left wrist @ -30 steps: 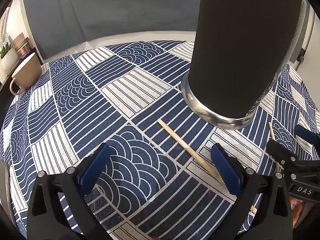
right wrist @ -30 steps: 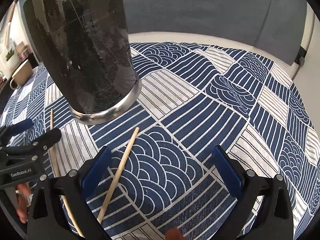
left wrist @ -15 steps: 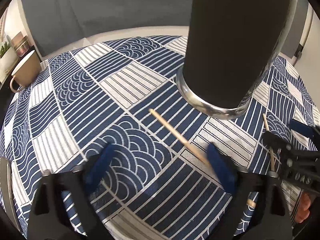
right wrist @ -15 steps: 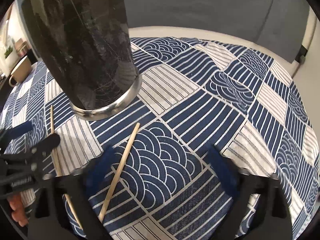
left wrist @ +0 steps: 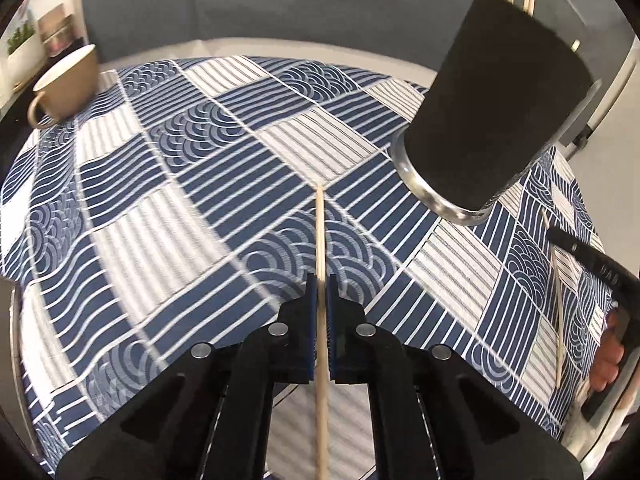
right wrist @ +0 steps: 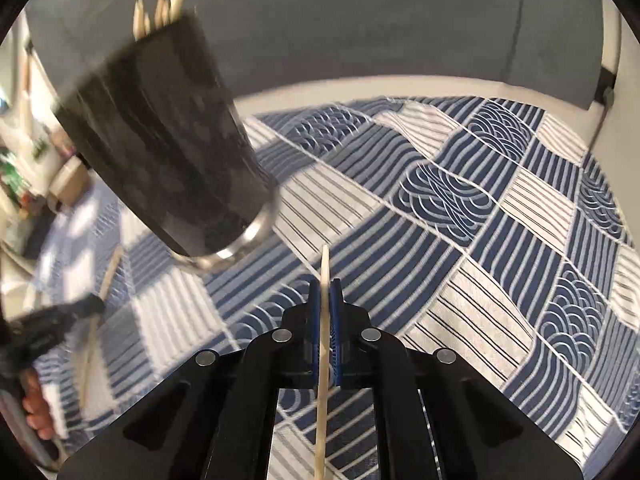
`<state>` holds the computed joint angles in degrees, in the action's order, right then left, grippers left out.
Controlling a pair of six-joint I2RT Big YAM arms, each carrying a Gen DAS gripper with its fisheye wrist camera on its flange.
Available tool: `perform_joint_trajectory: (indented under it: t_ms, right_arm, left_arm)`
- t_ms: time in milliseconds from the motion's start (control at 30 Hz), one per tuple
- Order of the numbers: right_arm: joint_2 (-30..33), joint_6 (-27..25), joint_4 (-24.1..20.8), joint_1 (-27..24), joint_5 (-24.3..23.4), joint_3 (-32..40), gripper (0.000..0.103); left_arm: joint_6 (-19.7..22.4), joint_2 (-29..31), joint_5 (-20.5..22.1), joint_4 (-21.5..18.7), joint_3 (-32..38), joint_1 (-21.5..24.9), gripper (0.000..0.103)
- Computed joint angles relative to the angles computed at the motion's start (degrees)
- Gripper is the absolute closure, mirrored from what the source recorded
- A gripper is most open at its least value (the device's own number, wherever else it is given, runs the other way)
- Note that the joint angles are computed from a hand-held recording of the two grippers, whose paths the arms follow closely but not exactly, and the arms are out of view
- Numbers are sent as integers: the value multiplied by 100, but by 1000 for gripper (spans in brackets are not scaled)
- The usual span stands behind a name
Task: Organize utensils
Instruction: 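Carry both sticks up to the black holder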
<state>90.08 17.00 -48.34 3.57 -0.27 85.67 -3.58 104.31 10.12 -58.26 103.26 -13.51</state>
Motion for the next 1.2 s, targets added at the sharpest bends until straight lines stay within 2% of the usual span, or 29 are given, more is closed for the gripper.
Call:
perform_joint_trajectory:
  t_ms: [133,233,333,367,433,500,600,667,800,933,1033,1067,1100,1167,1200]
  right_arm:
    - [-342,99,690,-165,-689,-330,98]
    - [-624,213,1344,-256,-1110,-629,98]
    - [-854,448,2022,-368,-1698,-893,98]
    - [-941,471,2194,-374,-1748,-975,98]
    - [-1142,485,2551,-403,-1705,-1162,98]
    - [-1268,577,2736,-449,-1701,-1244,98]
    - [-1412,696,2928,-549,-2074,-1314,98]
    - [-1533,769,3154,-588,-2263,-1400,98]
    - [-1680,856,3137,-629,-2360,-1266,98]
    - [-1697,631,2630,-479,-1755,-775,98]
    - [-1703,454,2519,-355,-1553,-607,98]
    - [-1703,351,2443,-293,-1502,-543,98]
    - [-1672,241,2348,-210,-1388,-459,98]
    - [-1601,78,2237,-124,-1367,-316,98]
    - [-1579,83,2245,-98,-1340,-280,98]
  left_arm:
    - [222,-330,55,223,-393,166,98]
    - [213,-545,445,348,-684,327,98]
    - [108,-890,581,764,-1099,442,98]
    - [21,-1068,686,1074,-1307,511,98]
    - [-170,-1289,1242,1501,-1549,702,98]
    - [-293,-1347,1844,1705,-1602,883,98]
    - [-410,-1406,2305,1886,-1568,1074,99]
    - [-336,-1422,2374,1902,-1453,1137,99]
    - [-162,-1368,2222,1731,-1054,1141,99]
    - [62,-1275,2206,1571,-696,1145,99]
    - [241,-1144,2521,1243,-490,1215,97]
    - [257,-1060,2408,1057,-389,1200,87]
    - [221,-996,2176,935,-333,1174,73]
    - [118,-883,1353,812,-229,1099,64]
    - [109,-836,1118,731,-185,1071,63]
